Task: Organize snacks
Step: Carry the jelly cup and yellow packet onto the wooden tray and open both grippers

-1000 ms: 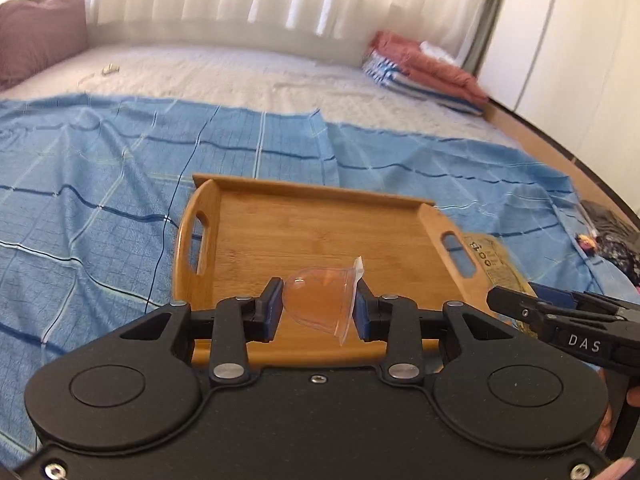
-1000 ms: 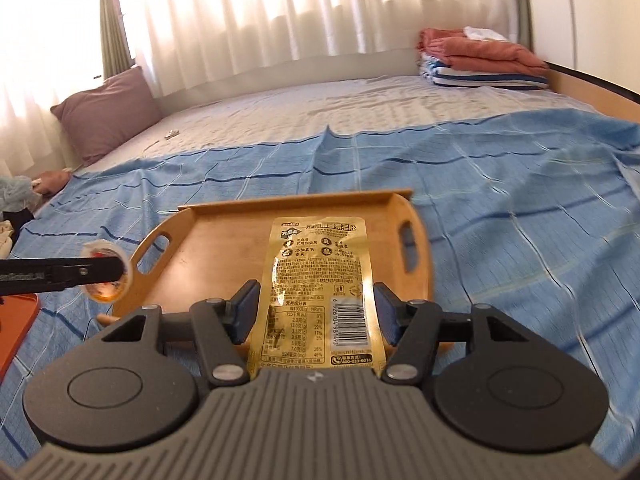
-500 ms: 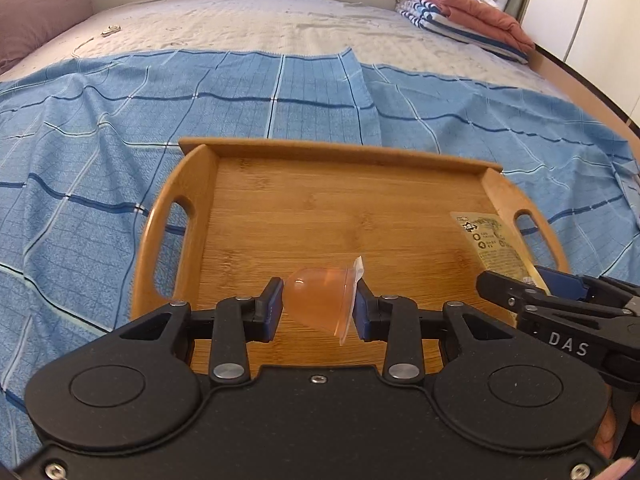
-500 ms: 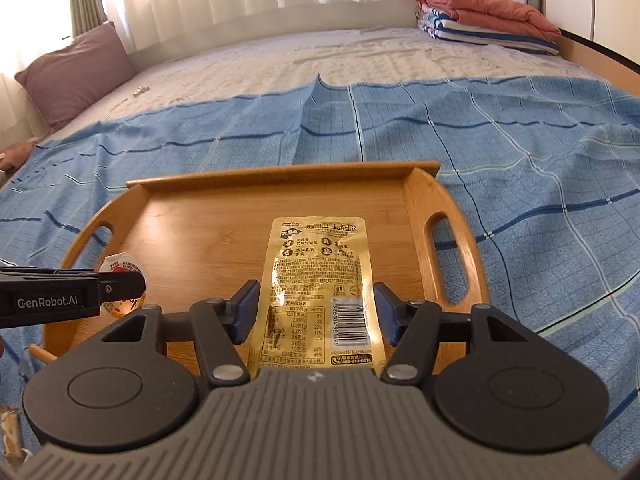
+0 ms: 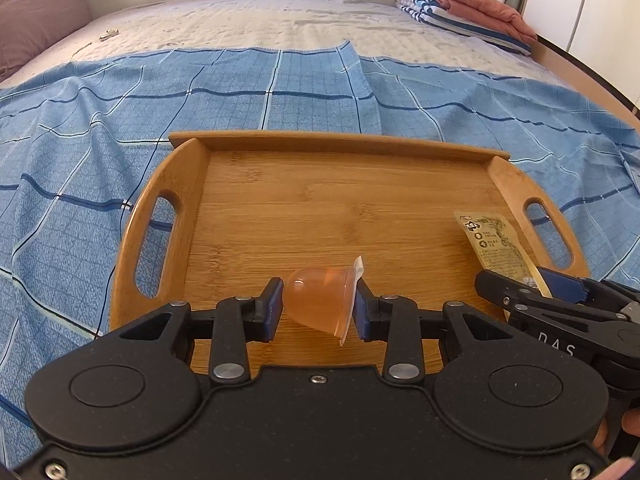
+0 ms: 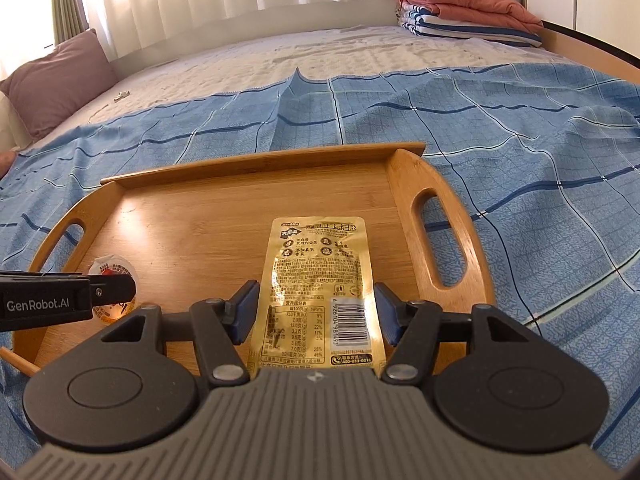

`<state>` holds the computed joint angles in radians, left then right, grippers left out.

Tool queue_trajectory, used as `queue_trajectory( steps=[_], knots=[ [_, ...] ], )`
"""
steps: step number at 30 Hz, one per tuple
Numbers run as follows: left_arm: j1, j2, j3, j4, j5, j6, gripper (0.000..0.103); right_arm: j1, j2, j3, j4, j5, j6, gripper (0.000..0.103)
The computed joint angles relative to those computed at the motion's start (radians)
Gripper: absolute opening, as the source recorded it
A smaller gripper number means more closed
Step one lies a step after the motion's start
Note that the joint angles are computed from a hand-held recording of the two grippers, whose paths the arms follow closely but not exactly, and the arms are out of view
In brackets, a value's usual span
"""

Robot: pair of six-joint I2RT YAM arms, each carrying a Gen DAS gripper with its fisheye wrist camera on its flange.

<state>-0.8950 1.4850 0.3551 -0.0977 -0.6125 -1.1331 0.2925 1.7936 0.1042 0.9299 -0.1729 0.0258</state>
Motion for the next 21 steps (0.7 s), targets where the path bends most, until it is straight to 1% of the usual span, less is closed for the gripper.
queue_trajectory(
  steps=[4, 12, 16, 17, 18, 19, 20, 21],
  knots=[
    [-0.012, 0.019, 0.008, 0.000, -0.012, -0.013, 0.034, 0.006, 0.030, -0.001, 0.037, 0.002, -0.003, 0.064],
    [-0.028, 0.046, 0.002, 0.027, -0.030, -0.038, 0.034, 0.024, 0.102, -0.023, 0.152, 0.019, -0.022, 0.065],
    [-0.023, 0.040, -0.004, 0.033, -0.025, -0.036, 0.034, 0.032, 0.086, -0.022, 0.129, 0.027, -0.034, 0.067],
    [-0.024, 0.036, -0.004, 0.029, -0.026, -0.040, 0.035, 0.032, 0.082, -0.023, 0.127, 0.027, -0.031, 0.070],
    [-0.029, 0.034, -0.004, 0.024, -0.031, -0.048, 0.040, 0.032, 0.082, -0.026, 0.132, 0.027, -0.026, 0.074],
    [-0.035, 0.026, -0.007, 0.021, -0.036, -0.051, 0.048, 0.026, 0.085, -0.029, 0.143, 0.017, -0.025, 0.076],
    [-0.045, 0.018, -0.008, 0.012, -0.046, -0.057, 0.052, 0.020, 0.084, -0.032, 0.148, 0.006, -0.022, 0.077],
    [-0.059, 0.011, -0.005, -0.005, -0.060, -0.065, 0.059, 0.016, 0.075, -0.035, 0.146, 0.000, -0.018, 0.078]
  ],
)
